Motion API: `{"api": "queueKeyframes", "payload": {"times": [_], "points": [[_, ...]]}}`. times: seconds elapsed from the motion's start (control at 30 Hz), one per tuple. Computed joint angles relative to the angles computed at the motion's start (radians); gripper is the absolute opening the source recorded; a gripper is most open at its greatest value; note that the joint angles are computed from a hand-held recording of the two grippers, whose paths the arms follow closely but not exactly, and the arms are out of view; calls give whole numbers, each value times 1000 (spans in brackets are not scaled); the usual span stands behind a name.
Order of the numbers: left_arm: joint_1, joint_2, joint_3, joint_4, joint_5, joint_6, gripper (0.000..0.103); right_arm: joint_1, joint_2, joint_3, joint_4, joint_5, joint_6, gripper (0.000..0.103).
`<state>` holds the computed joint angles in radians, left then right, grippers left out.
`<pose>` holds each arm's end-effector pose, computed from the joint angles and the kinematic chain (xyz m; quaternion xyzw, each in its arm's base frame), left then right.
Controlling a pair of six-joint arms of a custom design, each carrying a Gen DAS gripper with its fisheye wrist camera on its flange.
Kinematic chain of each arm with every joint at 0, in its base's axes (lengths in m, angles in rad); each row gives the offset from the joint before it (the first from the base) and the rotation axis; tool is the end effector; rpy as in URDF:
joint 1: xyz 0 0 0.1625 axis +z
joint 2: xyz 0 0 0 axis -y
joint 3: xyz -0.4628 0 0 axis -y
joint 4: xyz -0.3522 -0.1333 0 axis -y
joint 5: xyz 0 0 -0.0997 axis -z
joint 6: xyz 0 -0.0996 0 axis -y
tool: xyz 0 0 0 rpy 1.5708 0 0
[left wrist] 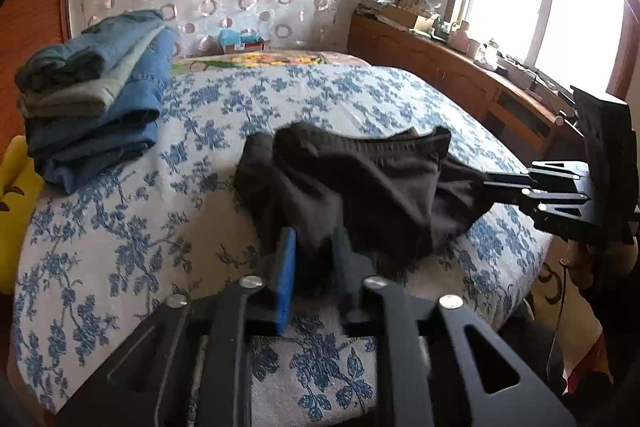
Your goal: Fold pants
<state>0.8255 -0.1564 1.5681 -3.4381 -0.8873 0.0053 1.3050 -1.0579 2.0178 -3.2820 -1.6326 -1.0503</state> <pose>-0.2875 -0.6008 -0.1386 0.2660 0.8817 -0.3164 0.2274 -0.0270 -0.5832 0.2727 0.3450 -0.8635 0.2726 0.2470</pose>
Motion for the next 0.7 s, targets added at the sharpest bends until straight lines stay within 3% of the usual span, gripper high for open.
{"api": "queueKeyframes", "payload": {"times": [0.07,0.1,0.23,0.7], "points": [[-1,2,-8,-23,3,20,43,1,-5,-1,5,4,0,20],[1,2,-12,-29,0,27,44,2,-4,-6,3,5,1,22],[11,6,-50,-19,1,51,45,3,-8,-28,12,24,21,31],[64,40,-223,145,-52,73,45,36,98,-226,156,-2,36,32]]}}
